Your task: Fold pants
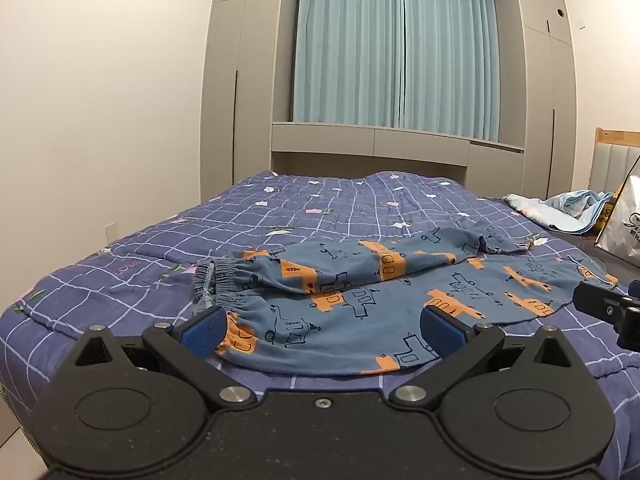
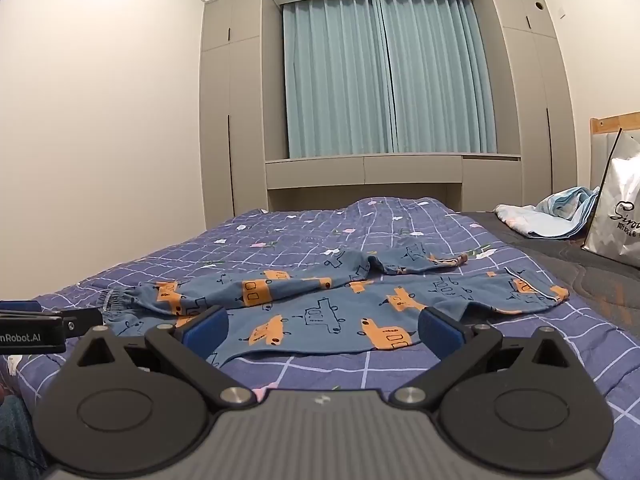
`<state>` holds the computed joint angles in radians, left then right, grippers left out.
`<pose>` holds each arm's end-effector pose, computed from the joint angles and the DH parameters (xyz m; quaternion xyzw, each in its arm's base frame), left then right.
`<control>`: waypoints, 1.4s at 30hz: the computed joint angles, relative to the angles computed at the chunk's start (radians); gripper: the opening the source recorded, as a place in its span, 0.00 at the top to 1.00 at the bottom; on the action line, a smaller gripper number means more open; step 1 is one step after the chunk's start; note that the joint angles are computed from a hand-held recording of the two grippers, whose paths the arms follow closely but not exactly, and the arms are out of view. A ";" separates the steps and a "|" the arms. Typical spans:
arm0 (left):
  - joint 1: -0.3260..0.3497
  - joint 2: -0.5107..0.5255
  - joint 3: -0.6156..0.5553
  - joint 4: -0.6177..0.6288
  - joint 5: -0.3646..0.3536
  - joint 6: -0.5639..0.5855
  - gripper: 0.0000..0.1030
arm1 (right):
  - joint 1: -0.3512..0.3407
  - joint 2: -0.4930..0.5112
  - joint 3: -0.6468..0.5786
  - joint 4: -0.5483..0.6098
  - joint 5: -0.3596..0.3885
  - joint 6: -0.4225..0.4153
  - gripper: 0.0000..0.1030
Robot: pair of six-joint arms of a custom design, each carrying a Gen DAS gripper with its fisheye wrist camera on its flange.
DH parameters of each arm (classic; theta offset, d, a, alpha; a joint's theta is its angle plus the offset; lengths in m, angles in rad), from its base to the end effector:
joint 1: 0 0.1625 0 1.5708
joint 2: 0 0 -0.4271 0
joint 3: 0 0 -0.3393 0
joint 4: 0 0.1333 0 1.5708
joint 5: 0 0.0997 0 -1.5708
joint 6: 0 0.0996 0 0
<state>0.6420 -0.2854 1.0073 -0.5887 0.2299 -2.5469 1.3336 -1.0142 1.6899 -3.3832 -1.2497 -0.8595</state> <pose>-0.4017 -0.5879 -0.0433 0.1109 0.7091 -0.5865 0.3753 0.0149 -0.6395 0.3636 0.3366 -0.7657 0.5237 0.1620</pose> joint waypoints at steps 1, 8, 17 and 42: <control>0.000 0.000 0.000 0.002 0.000 -0.002 0.00 | 0.000 0.000 0.001 -0.001 0.000 0.001 0.00; 0.000 -0.001 0.003 -0.005 0.001 0.002 0.00 | 0.000 0.000 0.000 0.002 -0.001 0.003 0.00; 0.001 0.000 -0.005 0.015 0.005 -0.012 0.00 | -0.001 -0.002 -0.003 0.009 0.002 0.005 0.00; 0.001 0.006 -0.018 0.041 0.009 -0.023 0.00 | -0.001 -0.001 -0.002 0.008 0.004 0.006 0.00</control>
<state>0.6429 -0.2796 0.9897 -0.5480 0.2391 -2.5701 1.3322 -1.0155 1.6879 -3.3749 -1.2457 -0.8533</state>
